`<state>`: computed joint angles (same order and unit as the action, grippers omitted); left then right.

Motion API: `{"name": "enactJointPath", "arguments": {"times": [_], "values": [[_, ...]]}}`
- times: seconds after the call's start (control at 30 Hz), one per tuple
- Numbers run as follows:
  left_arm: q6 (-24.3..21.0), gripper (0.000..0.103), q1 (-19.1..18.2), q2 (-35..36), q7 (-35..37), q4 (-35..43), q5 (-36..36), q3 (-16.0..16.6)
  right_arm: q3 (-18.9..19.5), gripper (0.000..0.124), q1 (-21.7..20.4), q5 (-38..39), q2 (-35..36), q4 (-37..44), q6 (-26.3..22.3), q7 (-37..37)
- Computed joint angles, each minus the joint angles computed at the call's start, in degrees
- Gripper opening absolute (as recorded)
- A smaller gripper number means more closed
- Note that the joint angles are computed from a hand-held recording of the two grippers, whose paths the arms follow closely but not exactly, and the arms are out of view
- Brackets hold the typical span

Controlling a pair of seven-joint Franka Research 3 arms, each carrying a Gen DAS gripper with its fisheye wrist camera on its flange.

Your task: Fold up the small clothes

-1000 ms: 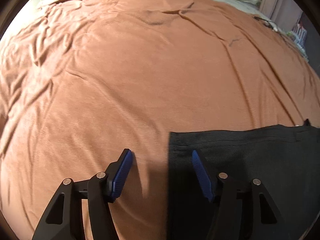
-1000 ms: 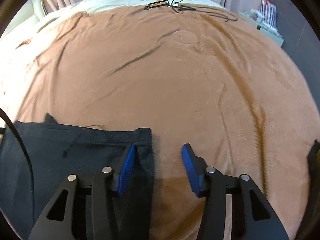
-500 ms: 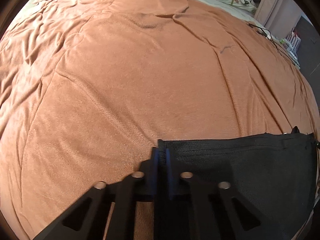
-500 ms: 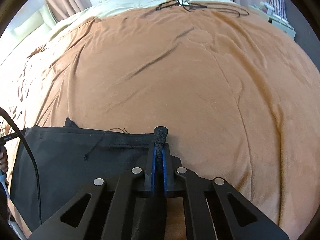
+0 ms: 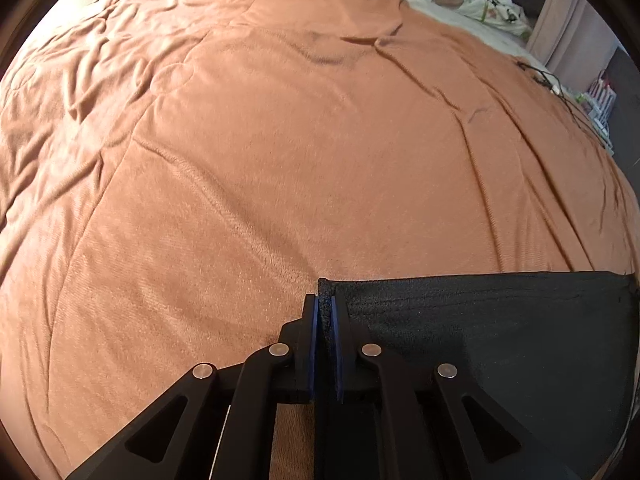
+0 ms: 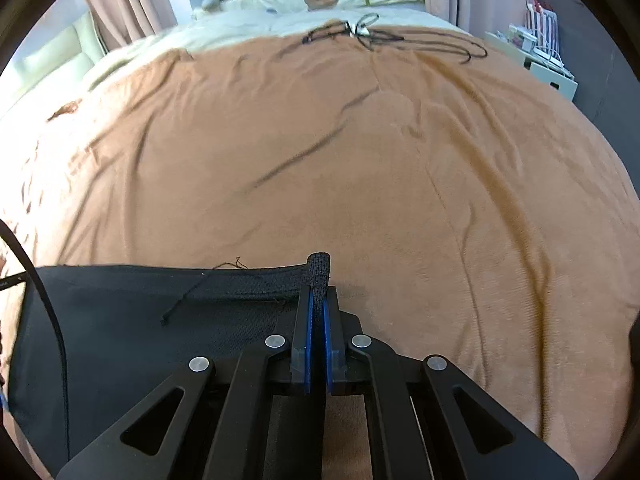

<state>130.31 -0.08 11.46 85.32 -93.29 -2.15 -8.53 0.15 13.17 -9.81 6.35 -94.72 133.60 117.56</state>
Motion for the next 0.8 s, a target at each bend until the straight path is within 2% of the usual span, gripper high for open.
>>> {"name": "enactJointPath", "arguments": {"times": [0.07, 0.13, 0.17, 0.2, 0.23, 0.33, 0.47, 0.63, 0.73, 0.8], "values": [[-1.5, 0.016, 0.0, -0.5, -0.4, 0.2, 0.5, 0.1, -0.1, 0.007, 0.0, 0.9, -0.2, 0.0, -1.4, 1.5], [-2.5, 0.034, 0.2, -1.7, -0.2, -0.3, 0.0, 0.3, -0.1, 0.025, -0.2, 1.2, -1.8, -1.5, -0.6, 2.1], [-2.1, 0.037, 0.4, -2.6, 0.1, -1.0, -0.5, 0.3, 0.0, 0.043, -0.4, 1.3, -2.7, -2.2, 0.0, 2.4], [-1.8, 0.043, 0.6, -3.4, 0.6, -1.7, -1.0, 0.4, 0.0, 0.055, -0.6, 1.0, -4.4, -4.0, 1.2, 3.1], [-1.5, 0.05, 0.7, -4.5, 0.8, -2.5, -1.5, 0.5, 0.2, 0.058, -0.8, 0.8, -5.7, -4.9, 1.7, 3.7], [-0.7, 0.061, 1.0, -8.3, 1.6, -5.6, -3.3, 1.0, 1.0, 0.058, -1.7, 1.2, -9.7, -7.9, 2.4, 4.4], [-0.5, 0.066, 0.8, -13.4, 2.6, -9.5, -5.6, 2.0, 2.9, 0.058, -2.7, -0.8, -15.2, -11.9, 2.1, 4.4], [-0.1, 0.085, -0.1, -19.9, 2.1, -14.9, -7.5, 3.6, 6.5, 0.059, -4.1, -4.9, -22.8, -17.4, 0.6, 8.4], [-0.8, 0.089, -0.7, -22.8, 0.7, -16.5, -5.6, 3.8, 8.5, 0.059, -5.0, -5.9, -26.5, -20.3, 0.8, 10.5], [-1.6, 0.097, -1.3, -25.1, 1.0, -17.8, -5.3, 4.2, 9.2, 0.059, -5.0, -5.2, -29.0, -21.9, 0.8, 10.9]]}}
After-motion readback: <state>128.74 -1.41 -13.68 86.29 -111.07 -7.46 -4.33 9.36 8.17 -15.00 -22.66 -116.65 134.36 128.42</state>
